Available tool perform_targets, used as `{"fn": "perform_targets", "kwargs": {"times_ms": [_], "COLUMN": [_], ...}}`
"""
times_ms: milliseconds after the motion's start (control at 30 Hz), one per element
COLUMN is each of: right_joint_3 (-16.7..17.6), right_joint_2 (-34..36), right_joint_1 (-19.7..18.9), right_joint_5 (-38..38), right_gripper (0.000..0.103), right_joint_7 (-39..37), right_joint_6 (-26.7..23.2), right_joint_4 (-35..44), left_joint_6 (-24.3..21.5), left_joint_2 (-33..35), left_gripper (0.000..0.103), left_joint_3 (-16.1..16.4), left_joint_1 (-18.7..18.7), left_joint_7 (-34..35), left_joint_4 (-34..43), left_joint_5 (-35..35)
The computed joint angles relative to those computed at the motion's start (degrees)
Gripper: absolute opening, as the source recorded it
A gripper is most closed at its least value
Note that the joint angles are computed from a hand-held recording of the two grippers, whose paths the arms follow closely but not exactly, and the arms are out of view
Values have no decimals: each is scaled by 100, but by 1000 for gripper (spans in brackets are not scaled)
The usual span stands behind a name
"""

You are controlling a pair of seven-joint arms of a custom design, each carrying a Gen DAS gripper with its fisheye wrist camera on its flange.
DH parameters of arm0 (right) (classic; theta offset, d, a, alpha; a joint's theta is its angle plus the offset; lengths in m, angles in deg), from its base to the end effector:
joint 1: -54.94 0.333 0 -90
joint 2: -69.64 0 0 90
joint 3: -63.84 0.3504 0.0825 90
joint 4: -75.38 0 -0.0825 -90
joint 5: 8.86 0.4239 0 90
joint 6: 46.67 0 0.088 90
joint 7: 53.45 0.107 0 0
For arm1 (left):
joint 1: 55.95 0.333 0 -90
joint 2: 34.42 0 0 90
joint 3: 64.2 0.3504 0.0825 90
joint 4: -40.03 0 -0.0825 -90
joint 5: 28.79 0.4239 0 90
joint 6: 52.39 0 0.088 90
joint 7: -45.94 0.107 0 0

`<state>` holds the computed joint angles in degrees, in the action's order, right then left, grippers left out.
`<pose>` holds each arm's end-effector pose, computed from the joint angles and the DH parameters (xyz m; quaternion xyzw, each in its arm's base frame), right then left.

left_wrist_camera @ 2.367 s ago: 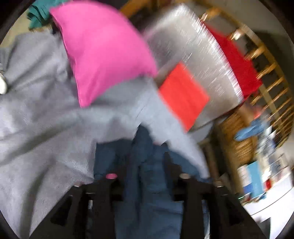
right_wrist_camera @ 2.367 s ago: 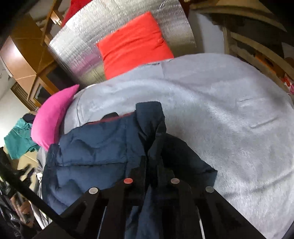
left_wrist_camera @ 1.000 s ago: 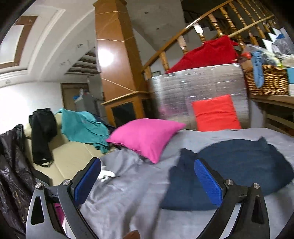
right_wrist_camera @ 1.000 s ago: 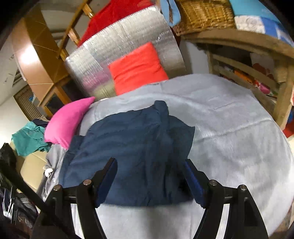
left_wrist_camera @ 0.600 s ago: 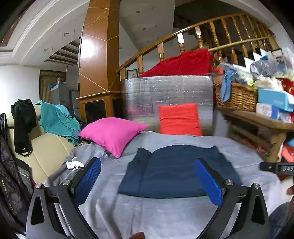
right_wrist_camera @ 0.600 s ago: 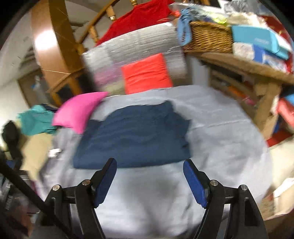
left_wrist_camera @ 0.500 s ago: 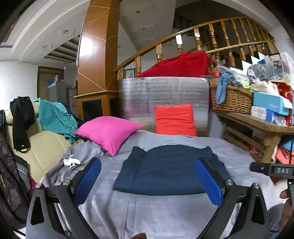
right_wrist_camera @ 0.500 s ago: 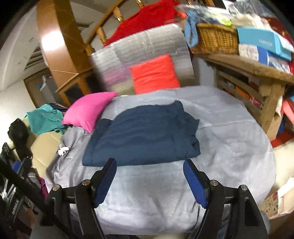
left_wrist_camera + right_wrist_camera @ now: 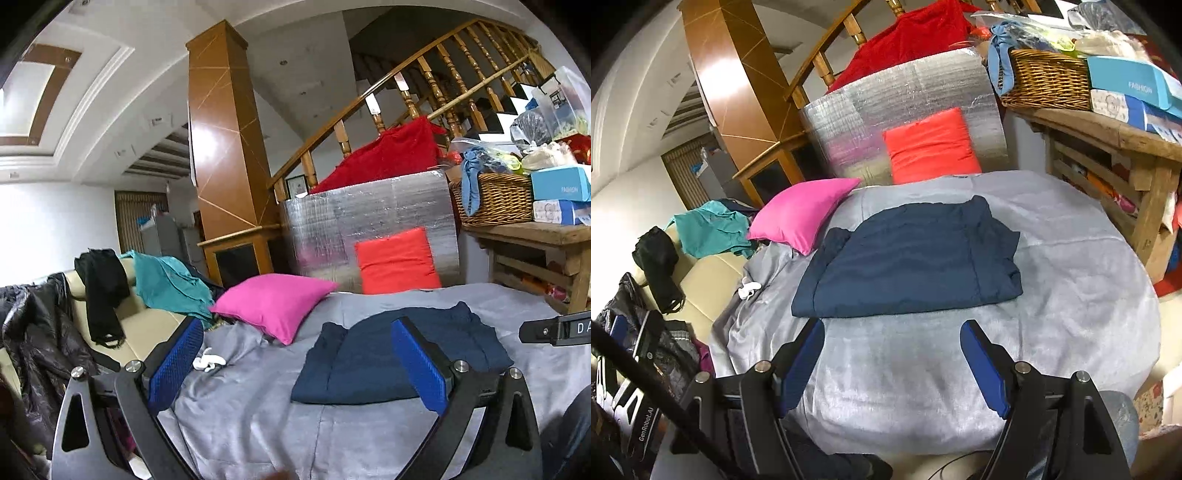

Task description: Fold large clothes

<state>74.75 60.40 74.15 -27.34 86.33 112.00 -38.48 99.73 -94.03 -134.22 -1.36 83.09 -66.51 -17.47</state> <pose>0.5033 0.3179 0.6689 -0.5978 0.6529 -0.1724 0.4319 0.4151 -0.4739 0.6701 -0.5251 0.5063 -0.3576 0.5832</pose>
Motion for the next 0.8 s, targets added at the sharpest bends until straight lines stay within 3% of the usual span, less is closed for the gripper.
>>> {"fn": "perform_targets", "kwargs": {"times_ms": [233, 333, 433, 533, 800], "right_joint_3": [-26, -48, -68, -84, -43], "right_joint_2": [102, 150, 156, 148, 123], "right_joint_1": [9, 22, 38, 63, 58], "right_joint_5": [-31, -17, 4, 68, -44], "right_gripper": [79, 79, 79, 79, 79], "right_joint_7": [-24, -15, -15, -88, -81], "right_joint_6": [-102, -107, -50, -61, -24], "right_joint_4": [42, 57, 44, 32, 34], "left_joint_6": [254, 258, 334, 99, -585], "left_joint_2": [-197, 79, -133, -167, -1102], "left_gripper": [101, 101, 101, 101, 101], "left_joint_3": [-19, -116, -10, -30, 148], "left_joint_1": [138, 102, 89, 148, 541], "left_joint_7": [-156, 6, -224, -151, -21], "left_joint_4": [-29, -35, -179, -91, 228], "left_joint_5": [24, -36, -59, 34, 305]}}
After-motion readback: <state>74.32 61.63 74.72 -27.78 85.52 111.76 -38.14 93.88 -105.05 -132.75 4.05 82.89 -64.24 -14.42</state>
